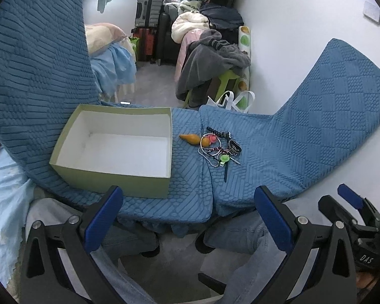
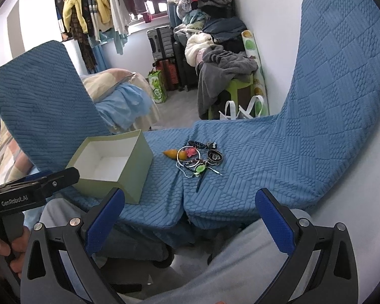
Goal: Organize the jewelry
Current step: 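Move both tools toward the jewelry pile on the sofa, then lower the left tool onto the silver hoop bracelet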
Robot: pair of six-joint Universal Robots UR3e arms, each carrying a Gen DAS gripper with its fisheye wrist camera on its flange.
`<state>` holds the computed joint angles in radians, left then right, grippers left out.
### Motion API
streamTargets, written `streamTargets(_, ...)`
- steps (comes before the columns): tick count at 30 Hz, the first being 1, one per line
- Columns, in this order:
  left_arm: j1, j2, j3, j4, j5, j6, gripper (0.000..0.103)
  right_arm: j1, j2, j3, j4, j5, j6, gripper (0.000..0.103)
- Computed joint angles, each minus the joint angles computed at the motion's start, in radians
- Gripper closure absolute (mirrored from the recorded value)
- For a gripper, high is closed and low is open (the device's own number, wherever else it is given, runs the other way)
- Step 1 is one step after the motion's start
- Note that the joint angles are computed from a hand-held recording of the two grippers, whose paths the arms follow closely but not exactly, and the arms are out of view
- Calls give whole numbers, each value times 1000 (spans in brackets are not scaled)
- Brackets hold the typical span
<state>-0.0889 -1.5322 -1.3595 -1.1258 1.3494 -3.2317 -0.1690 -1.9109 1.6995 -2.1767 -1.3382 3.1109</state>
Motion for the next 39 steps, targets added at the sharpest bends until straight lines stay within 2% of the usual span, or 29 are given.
streamTargets(3,3,-32,-16,67,0,-16,1,-28,26,42,-60,51,-24,7)
streamTargets(6,1,-78,-8,120,-3,-30,1,-36,78,78,-151,54,-26,25)
streamTargets(8,0,-118,7,145,-15,-34,7,-57,119,93,-203,96,-41,34)
streamTargets(11,3,-182,46,146,-49,-33,15,-61,195,106,-298,103,-36,48)
streamTargets(16,-21,-296,114,174,-82,-18,29,-87,330,99,-407,134,-34,65)
streamTargets(23,-64,-454,252,183,-101,-26,43,-99,523,19,-443,215,-51,67)
streamTargets(25,-75,-508,304,179,-97,-25,52,-100,562,-13,-435,230,-49,67)
streamTargets(28,-83,-589,387,172,-96,-52,58,-87,631,-81,-420,192,-43,67)
streamTargets(33,-106,-707,537,136,-73,-56,64,-72,762,-238,-317,182,-77,67)
streamTargets(39,-116,-842,725,40,-58,-47,75,-40,907,-408,-209,160,-108,67)
